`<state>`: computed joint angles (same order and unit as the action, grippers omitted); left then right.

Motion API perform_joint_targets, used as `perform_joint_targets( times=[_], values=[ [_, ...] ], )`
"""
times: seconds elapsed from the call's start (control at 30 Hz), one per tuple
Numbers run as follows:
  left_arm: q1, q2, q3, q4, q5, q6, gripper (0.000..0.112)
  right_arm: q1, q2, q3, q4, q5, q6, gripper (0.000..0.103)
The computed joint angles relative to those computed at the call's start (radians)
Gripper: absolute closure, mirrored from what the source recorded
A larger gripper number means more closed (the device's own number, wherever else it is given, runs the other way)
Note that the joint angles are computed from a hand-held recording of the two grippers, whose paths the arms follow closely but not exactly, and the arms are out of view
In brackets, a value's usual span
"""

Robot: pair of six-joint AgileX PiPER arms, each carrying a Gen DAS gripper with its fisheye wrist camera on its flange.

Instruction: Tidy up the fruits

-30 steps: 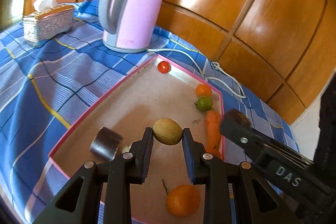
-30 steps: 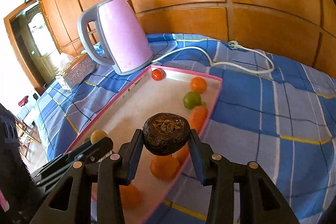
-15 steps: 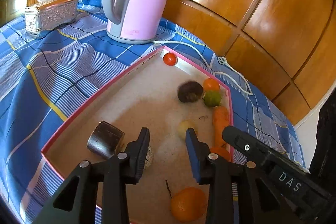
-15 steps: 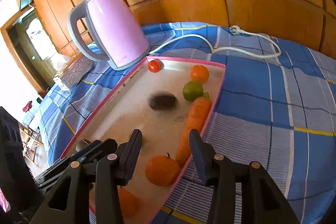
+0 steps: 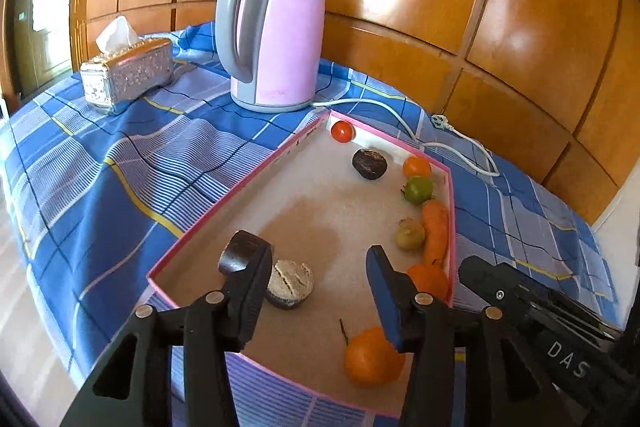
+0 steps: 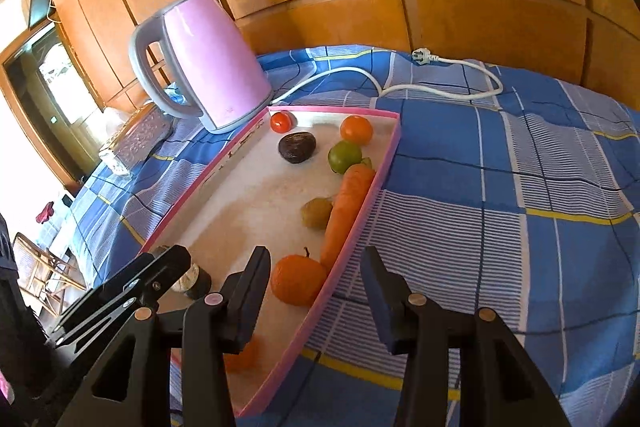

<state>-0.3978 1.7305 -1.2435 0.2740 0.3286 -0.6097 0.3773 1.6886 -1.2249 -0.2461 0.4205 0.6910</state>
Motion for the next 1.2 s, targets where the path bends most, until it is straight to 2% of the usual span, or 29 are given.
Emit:
perform_joint_targets(
  times=[0.23,0.43,0.7,0.83,0.9,1.2],
  values=[
    [-0.026,-0.095,0.082,0.138,-0.004,-0.103,0.062,0.064,-0.062,0.056,-0.171,0.033,0.174,0.056],
    [-0.057,-0.181,0.159,0.297,0.01,-0.246,0.057,0.117,-0.11,0.109,-0.283,0.069,0.312,0.054],
    [-0.104,-0.282,0.263,0.485,0.055,-0.433,0.044,0.217,-0.154,0.15,-0.489,0.167,0.536,0.053],
    [-0.111,-0.319,0.303,0.532,0.066,-0.496,0.039,0.257,-0.164,0.165,-0.543,0.203,0.58,0.053],
    [-0.118,-0.337,0.325,0.576,0.074,-0.543,0.031,0.274,-0.169,0.174,-0.566,0.215,0.602,0.053],
    [-0.145,-0.364,0.347,0.667,0.097,-0.63,0.025,0.325,-0.179,0.181,-0.61,0.253,0.643,0.053]
  ],
)
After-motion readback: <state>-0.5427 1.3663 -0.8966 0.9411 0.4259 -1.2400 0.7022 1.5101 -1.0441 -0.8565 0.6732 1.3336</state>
